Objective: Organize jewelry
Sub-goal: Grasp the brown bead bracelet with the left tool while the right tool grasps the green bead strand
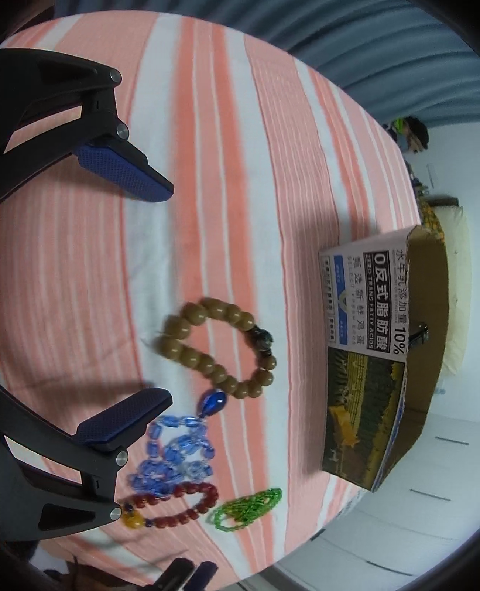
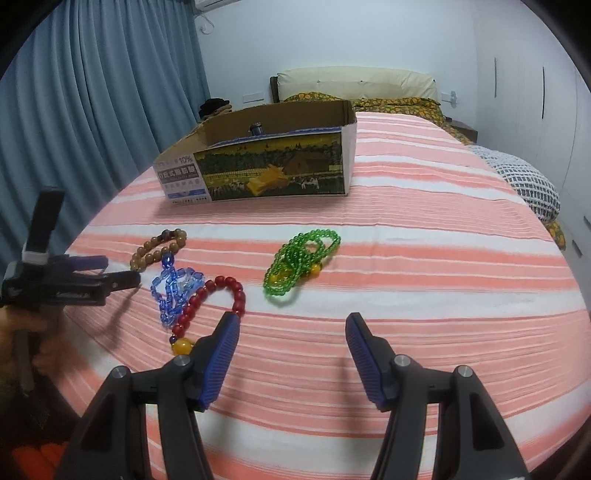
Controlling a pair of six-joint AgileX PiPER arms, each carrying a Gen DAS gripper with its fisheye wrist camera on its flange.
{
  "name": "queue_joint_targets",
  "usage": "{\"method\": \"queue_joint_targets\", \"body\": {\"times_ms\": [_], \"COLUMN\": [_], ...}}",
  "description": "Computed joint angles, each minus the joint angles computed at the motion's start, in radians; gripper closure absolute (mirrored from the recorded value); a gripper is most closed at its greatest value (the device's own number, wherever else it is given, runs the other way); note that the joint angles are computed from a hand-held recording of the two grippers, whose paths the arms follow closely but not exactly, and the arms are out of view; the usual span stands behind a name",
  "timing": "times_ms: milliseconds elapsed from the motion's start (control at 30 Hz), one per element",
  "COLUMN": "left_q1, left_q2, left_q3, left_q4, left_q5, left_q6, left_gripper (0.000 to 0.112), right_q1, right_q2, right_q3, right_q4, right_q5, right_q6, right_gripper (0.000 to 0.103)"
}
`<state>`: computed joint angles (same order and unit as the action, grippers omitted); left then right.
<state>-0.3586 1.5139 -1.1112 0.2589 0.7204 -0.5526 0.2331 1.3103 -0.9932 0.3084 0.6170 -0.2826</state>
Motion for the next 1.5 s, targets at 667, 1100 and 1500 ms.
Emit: {"method": "queue_joint_targets", "body": {"times_ms": [667, 1100, 1500], "left_q1": [0.017, -0.057, 0.145], "left_q2": [0.156, 0.037, -0.214], "left_q3": [-0.140, -0.040, 0.003], "left_q4": [0.137, 0.060, -0.430], "left_q5": [0.004, -0.050, -0.050], "left_q6": [-0.135, -0.053, 0.299], "left_gripper": [0.019, 0.103, 0.103], "right_q1": [0.045, 0.009, -0.145], "right_q2": [0.315, 0.215, 0.078], "right_q3": [-0.289, -0.214, -0.271], "right_q4": [-0.053, -0.114, 0.123], "right_q5": [0.083, 0.057, 0.209], "right_q6": [0.082, 0.100, -0.090], "right_gripper": [0.040, 0.097, 0.097]}}
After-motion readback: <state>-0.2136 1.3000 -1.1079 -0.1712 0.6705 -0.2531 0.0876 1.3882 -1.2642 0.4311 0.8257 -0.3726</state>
